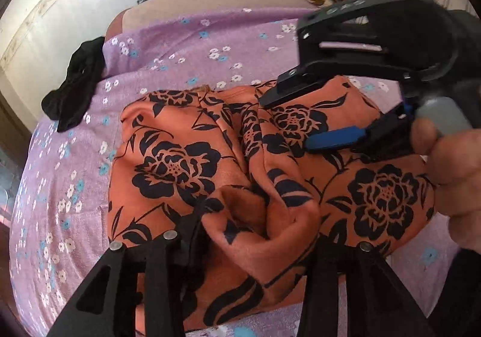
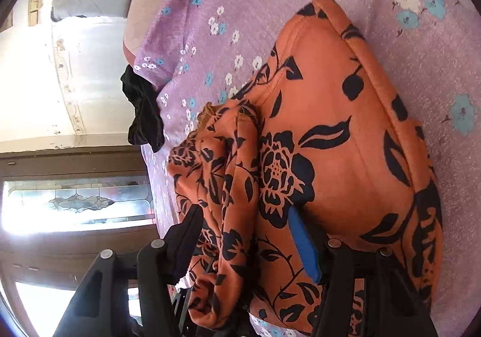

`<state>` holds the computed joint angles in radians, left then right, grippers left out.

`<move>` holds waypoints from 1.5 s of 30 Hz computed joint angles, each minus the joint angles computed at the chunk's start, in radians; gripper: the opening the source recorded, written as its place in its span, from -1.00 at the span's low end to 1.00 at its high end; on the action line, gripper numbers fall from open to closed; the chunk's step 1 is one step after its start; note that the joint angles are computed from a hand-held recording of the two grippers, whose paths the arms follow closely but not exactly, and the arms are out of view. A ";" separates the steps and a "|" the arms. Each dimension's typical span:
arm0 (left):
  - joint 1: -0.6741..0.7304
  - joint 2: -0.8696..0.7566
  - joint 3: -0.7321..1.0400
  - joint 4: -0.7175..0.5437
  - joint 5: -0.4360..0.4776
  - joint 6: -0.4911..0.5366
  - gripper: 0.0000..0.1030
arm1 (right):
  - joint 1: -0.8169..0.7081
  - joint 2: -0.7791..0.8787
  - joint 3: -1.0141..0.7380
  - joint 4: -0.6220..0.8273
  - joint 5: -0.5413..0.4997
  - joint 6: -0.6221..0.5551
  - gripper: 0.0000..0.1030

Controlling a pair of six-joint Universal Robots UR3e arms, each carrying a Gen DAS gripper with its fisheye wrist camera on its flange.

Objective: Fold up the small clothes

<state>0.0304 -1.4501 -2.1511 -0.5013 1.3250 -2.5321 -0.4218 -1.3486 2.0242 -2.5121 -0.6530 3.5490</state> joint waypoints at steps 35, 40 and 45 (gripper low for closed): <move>0.094 0.091 0.131 -0.381 -0.203 0.010 0.34 | -0.029 -0.433 0.168 -0.157 -0.249 -0.167 -0.78; -0.001 0.065 0.054 -0.232 -0.050 0.019 0.34 | -0.139 -0.205 0.055 0.338 -0.194 -0.314 -0.44; 0.130 0.191 0.046 -0.376 -0.135 0.114 0.34 | -0.209 -0.419 0.129 0.247 -0.258 -0.312 -0.39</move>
